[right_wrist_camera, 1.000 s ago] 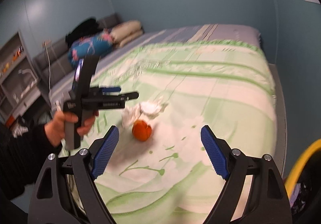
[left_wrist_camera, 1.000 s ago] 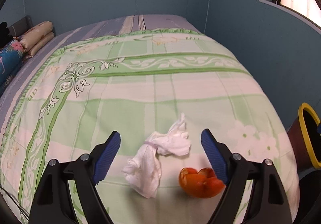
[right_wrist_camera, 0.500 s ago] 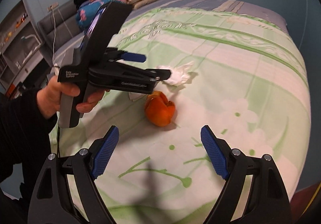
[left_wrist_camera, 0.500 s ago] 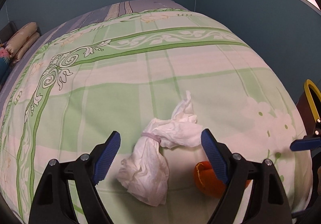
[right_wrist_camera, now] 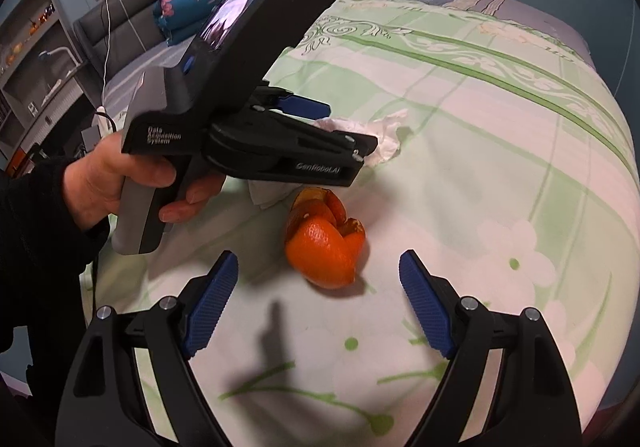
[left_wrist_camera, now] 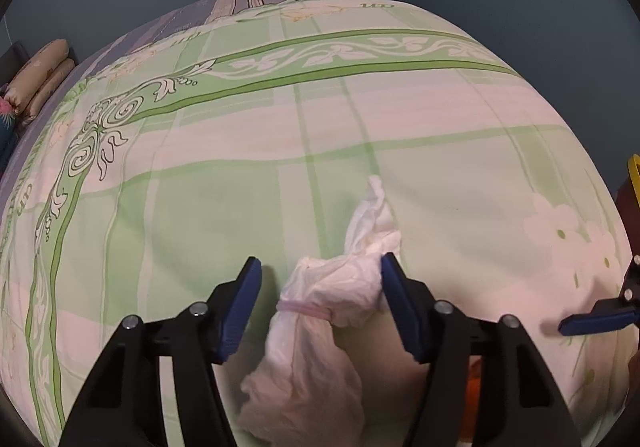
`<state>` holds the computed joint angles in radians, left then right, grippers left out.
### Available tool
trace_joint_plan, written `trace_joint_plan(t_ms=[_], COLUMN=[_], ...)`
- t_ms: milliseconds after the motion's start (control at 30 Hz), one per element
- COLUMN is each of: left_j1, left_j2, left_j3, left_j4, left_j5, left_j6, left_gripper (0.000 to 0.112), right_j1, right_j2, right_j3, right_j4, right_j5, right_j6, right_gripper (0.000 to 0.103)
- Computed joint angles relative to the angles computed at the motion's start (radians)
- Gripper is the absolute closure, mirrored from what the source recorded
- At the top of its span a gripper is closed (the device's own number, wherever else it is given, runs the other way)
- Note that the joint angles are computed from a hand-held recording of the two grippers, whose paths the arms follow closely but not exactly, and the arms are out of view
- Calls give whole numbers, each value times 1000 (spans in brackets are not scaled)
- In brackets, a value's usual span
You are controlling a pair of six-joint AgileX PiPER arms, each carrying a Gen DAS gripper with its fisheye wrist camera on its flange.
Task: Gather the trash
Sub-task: 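Grasp the white tissue with the left tool while the right tool grasps the orange, then carry the white tissue and orange with both tools over the yellow bin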
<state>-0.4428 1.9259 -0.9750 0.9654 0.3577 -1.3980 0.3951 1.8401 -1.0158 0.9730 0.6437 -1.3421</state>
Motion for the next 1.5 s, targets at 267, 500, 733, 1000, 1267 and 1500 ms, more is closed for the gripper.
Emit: trace_joint_plan(t_ms=[267, 500, 733, 1000, 1267, 1500], left_j1=[47, 54, 52, -65, -379, -652], left_j2=[23, -12, -149, -338, -468, -453], left_j3=[-5, 26, 110, 203, 154, -8], left_j4=[-6, 53, 88, 103, 25, 37], left_j5=[-41, -23, 7, 124, 458, 721], left_j6=[7, -67, -132, -247, -333, -415], left_gripper=[76, 85, 86, 86, 86, 86], right_j1=[58, 63, -13, -168, -378, -597], right_j2=[81, 75, -27, -201, -347, -440], right_j3=[-70, -69, -19, 65, 111, 128], right_j4=[-66, -85, -123, -95, -34, 29], right_j5=[-34, -47, 44, 167, 323, 486], right_j6=[82, 100, 121, 79, 13, -38], right_gripper=[43, 70, 73, 74, 74, 74])
